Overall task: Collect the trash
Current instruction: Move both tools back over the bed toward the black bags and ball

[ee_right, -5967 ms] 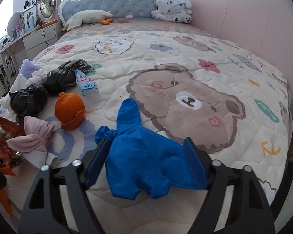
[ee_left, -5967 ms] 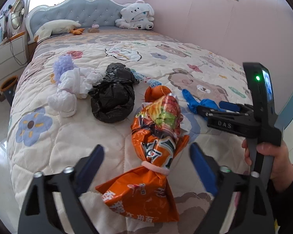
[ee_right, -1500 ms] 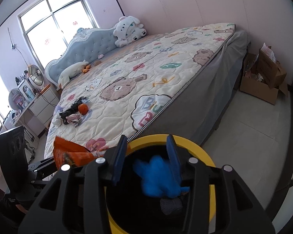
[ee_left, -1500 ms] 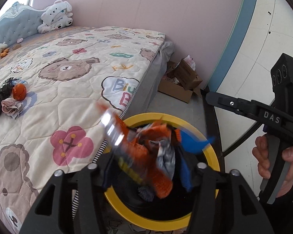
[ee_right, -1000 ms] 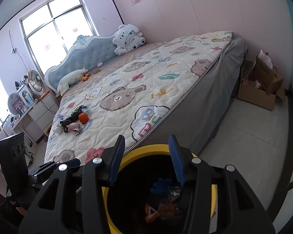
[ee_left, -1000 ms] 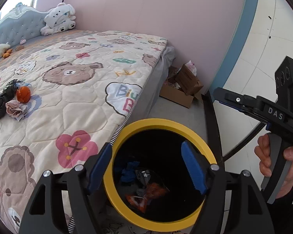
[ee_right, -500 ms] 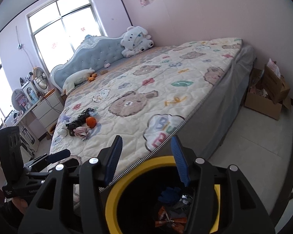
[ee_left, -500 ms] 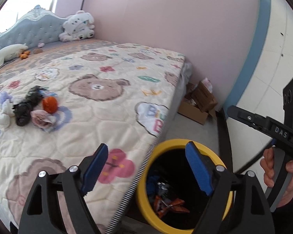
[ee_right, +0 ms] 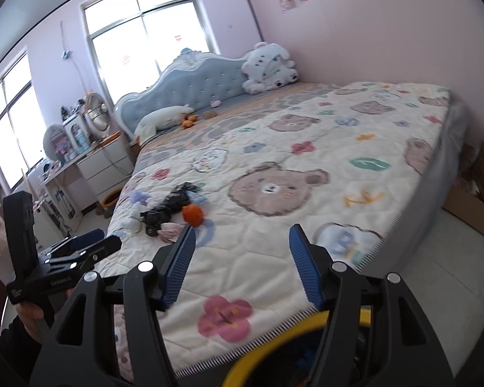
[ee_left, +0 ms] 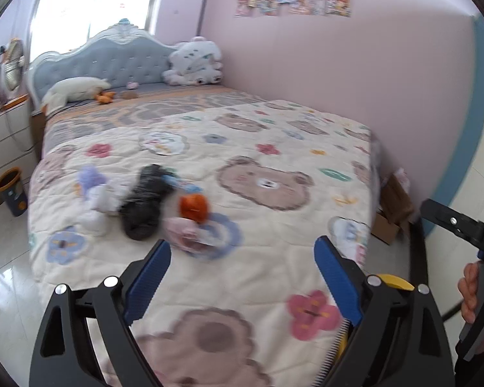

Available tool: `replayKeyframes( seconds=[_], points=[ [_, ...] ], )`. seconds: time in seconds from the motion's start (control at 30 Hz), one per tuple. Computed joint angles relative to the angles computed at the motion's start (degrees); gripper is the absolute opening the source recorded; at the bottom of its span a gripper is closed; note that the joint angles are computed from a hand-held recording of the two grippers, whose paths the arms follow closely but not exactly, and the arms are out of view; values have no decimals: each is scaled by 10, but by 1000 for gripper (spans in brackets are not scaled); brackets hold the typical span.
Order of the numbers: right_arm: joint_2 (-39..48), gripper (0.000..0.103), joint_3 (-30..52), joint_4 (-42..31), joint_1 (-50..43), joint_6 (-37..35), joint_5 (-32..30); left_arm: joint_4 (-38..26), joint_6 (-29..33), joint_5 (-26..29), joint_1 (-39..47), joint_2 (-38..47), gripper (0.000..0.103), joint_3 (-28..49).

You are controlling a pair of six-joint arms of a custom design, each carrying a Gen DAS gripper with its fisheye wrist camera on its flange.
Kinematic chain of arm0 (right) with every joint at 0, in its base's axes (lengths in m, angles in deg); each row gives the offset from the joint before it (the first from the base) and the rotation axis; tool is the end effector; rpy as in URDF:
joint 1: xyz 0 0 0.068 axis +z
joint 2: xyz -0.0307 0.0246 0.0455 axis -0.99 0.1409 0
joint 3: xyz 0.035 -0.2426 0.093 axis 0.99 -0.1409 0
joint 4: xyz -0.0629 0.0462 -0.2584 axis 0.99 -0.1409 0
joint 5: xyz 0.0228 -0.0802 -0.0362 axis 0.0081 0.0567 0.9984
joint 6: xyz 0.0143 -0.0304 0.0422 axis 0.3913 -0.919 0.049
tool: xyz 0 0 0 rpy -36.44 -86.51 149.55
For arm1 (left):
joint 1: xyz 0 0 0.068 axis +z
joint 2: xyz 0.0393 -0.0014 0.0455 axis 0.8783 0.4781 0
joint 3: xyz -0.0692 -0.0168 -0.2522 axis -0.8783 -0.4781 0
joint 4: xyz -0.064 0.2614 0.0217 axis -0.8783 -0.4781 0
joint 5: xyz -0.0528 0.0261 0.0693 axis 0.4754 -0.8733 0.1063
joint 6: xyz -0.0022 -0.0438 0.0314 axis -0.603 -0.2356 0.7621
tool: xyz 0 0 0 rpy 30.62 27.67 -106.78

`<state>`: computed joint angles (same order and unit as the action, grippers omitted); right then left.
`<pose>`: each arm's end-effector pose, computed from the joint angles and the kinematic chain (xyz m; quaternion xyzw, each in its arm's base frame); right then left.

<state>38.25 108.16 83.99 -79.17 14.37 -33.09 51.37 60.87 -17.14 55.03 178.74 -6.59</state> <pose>0.2433 0.0127 0.2243 0.1071 0.8565 0.1060 0.4936 0.3703 -0.0556 0.2547 0.1785 0.8666 -0.1808 0.4295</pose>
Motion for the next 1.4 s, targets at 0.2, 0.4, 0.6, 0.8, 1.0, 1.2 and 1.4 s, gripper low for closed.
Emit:
replayKeyframes(
  seconds=[0.2, 0.4, 0.6, 0.8, 1.0, 1.2, 1.4],
  points=[
    [144, 61, 90, 49, 57, -4, 20, -6, 6, -15, 56, 71, 87, 73],
    [279, 61, 184, 68, 94, -12, 31, -28, 1, -25, 93, 157, 87, 159],
    [396, 61, 270, 64, 112, -24, 28, -61, -7, -36, 112, 249, 87, 256],
    [510, 61, 366, 44, 136, -41, 27, -88, -20, -42, 121, 327, 87, 337],
    [604, 61, 463, 11, 149, -51, 22, -126, -35, -40, 128, 405, 87, 429],
    [686, 61, 562, -28, 159, -60, 29, -161, -50, -32, 132, 473, 87, 519],
    [747, 60, 641, -67, 162, -72, 41, -173, -57, -25, 130, 512, 81, 570]
  ],
)
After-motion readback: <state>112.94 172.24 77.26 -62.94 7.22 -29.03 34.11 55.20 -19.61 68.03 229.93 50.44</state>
